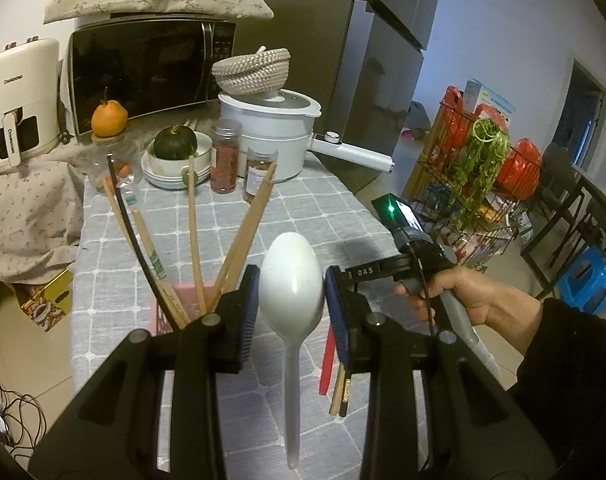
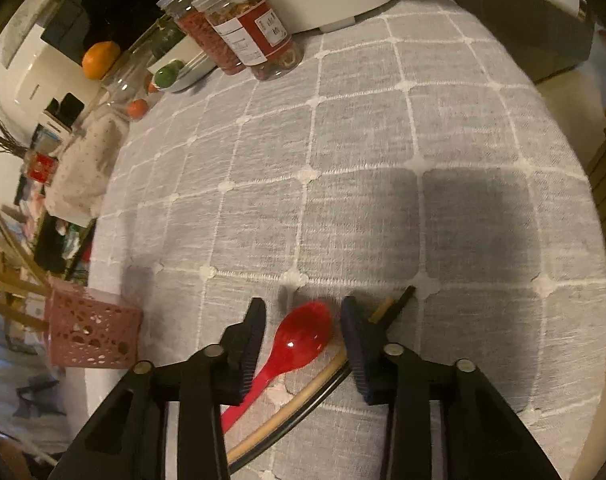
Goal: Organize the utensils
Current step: 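Grasp the red plastic spoon with the right tool while the left tool holds the white spoon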
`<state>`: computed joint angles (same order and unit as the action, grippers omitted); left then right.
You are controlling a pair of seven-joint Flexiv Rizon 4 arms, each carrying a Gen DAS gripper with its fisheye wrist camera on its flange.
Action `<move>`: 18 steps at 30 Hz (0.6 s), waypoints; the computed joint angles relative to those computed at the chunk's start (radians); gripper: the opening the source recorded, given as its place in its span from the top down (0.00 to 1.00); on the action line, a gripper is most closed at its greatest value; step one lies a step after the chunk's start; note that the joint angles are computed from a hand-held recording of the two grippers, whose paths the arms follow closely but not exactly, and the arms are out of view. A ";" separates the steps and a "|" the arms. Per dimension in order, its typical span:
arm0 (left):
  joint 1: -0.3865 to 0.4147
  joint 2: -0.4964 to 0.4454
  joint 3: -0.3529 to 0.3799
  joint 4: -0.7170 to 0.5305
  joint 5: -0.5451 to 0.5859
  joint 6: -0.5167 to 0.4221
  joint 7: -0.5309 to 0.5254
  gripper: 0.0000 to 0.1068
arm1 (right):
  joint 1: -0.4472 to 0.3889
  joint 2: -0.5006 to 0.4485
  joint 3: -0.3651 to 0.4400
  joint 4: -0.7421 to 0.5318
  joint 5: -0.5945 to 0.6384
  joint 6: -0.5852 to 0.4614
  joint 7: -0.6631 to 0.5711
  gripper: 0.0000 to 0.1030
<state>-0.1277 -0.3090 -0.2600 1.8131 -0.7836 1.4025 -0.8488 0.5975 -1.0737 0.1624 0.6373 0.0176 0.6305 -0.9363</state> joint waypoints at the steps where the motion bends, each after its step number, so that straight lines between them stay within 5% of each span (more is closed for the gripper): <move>1: 0.002 -0.003 -0.006 0.001 -0.012 0.015 0.002 0.67 | 0.000 0.002 0.001 0.007 0.001 0.010 -0.004 0.67; 3: 0.013 -0.003 -0.027 0.008 -0.047 0.039 0.019 0.67 | -0.009 0.002 0.021 0.013 0.020 0.026 -0.025 0.83; 6: 0.027 -0.005 -0.063 0.014 -0.108 0.094 0.052 0.67 | 0.001 -0.005 0.011 0.003 0.010 0.012 -0.031 0.93; 12: 0.090 -0.015 -0.186 0.020 -0.261 0.228 0.152 0.67 | 0.018 0.016 -0.004 0.027 -0.010 0.048 -0.059 0.97; 18: 0.113 -0.021 -0.212 0.013 -0.267 0.249 0.124 0.67 | 0.052 0.063 -0.067 0.097 -0.094 0.080 0.014 0.94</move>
<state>-0.0151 -0.3300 -0.4722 1.8266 -1.0502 1.6510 -0.7250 0.6494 -1.0105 0.0949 0.7347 -0.0764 0.7106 -0.9228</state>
